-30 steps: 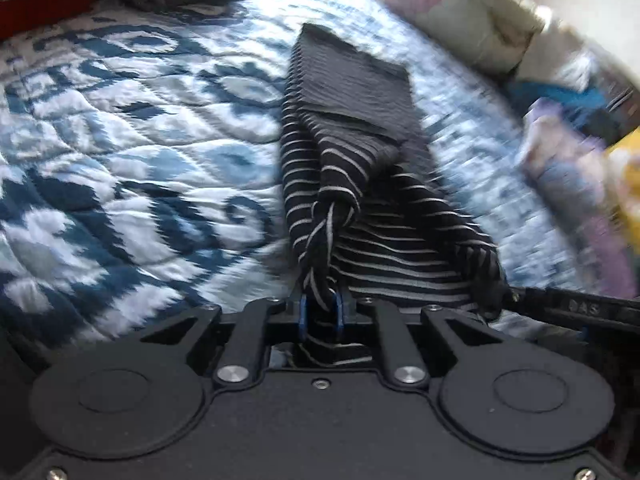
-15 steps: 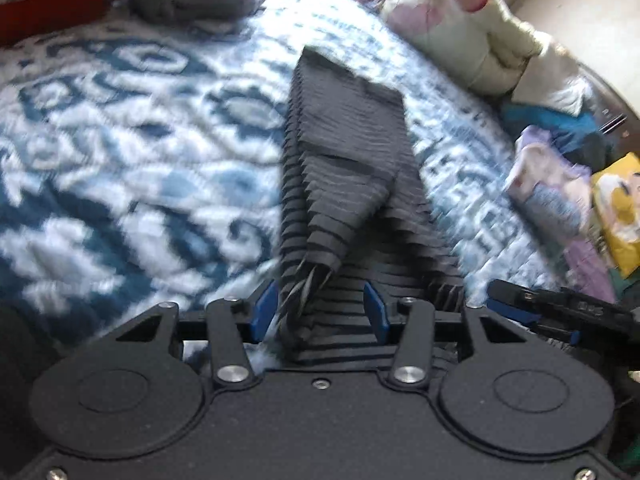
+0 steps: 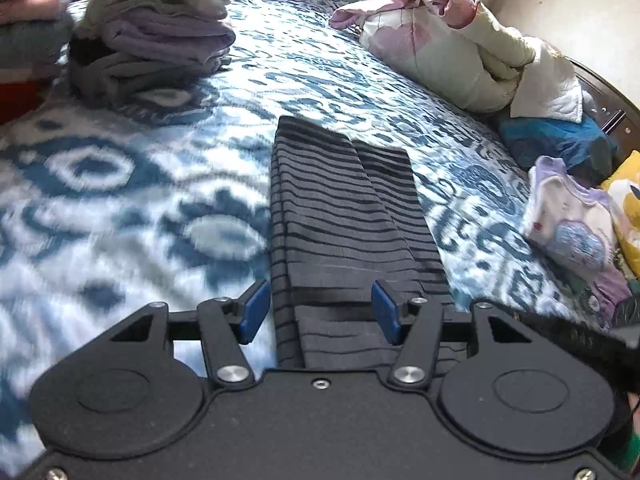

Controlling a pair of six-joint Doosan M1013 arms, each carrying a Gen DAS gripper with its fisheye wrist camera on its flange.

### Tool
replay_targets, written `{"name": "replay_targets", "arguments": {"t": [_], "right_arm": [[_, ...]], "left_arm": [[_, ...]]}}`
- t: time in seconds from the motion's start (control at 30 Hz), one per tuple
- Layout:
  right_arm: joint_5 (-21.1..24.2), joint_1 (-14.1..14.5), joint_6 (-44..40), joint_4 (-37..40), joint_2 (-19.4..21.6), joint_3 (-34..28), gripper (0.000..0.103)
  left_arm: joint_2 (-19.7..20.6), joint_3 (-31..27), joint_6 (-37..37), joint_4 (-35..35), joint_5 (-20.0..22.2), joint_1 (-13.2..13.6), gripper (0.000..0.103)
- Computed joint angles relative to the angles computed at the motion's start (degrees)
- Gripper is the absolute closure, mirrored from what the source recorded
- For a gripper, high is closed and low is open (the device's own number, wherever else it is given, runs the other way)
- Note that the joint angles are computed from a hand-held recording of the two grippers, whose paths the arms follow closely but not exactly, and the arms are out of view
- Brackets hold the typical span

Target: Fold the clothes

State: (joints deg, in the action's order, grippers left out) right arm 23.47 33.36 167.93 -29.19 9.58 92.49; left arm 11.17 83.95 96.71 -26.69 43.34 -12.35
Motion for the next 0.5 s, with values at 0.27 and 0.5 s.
{"name": "replay_targets", "arguments": {"t": [0.27,0.5], "right_arm": [[-1.63,-2.54,-0.55,-0.82,0.75,1.41,0.035],[-1.26,-2.04,4.62,-8.64,1.64,1.43,0.02]], "left_arm": [[8.32,-9.56,-0.8,2.71,-0.73,0.05,0.053],[13.87,-16.3,-3.2,6.39,-0.4,-0.23,0.068]]}}
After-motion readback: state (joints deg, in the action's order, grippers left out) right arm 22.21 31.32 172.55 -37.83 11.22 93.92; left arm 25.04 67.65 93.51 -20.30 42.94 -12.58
